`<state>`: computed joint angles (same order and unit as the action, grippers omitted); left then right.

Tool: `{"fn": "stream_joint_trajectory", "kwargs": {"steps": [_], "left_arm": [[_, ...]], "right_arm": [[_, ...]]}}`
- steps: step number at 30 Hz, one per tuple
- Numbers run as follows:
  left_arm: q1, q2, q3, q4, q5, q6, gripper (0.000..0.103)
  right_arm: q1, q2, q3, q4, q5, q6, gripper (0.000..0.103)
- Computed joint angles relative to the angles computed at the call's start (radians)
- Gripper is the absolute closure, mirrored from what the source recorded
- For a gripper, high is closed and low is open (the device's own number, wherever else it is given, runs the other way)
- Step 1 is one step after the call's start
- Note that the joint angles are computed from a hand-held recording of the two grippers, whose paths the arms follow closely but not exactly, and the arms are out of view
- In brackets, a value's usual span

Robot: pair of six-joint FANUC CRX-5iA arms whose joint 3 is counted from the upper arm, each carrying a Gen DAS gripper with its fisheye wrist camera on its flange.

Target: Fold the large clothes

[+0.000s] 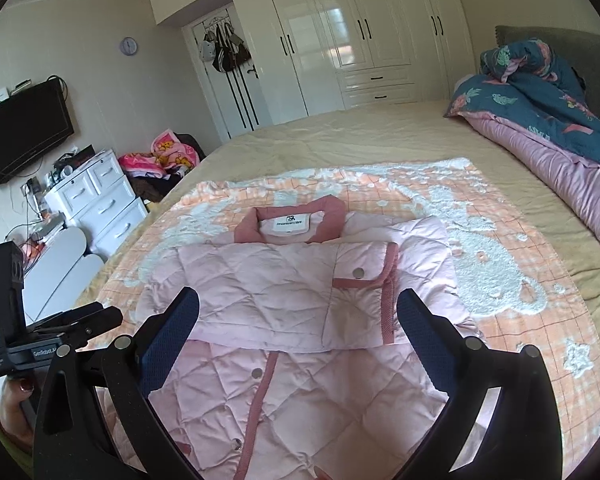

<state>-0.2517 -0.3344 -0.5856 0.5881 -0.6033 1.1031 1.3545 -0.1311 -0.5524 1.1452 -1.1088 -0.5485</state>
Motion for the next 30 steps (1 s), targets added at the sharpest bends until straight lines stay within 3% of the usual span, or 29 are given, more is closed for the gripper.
{"fn": "stream_joint_trajectory", "kwargs": {"steps": [5,10,30], "left_arm": [[0.03,-0.059,-0.061,0.074,-0.021,-0.044,0.008],[0.046,-0.134,-0.084,0.016,-0.027,-0.011,0.008],[0.222,-0.418,-0.165,0.039,-0.246,-0.026,0.008]], "right_arm": [[0.055,-0.001,0.006,-0.021,-0.052,-0.012,0.004],[0.132,0.002,0.028,-0.043,-0.132,-0.016,0.004],[0.338,0.008,0.088,-0.111,-0.359,-0.062,0.004]]}}
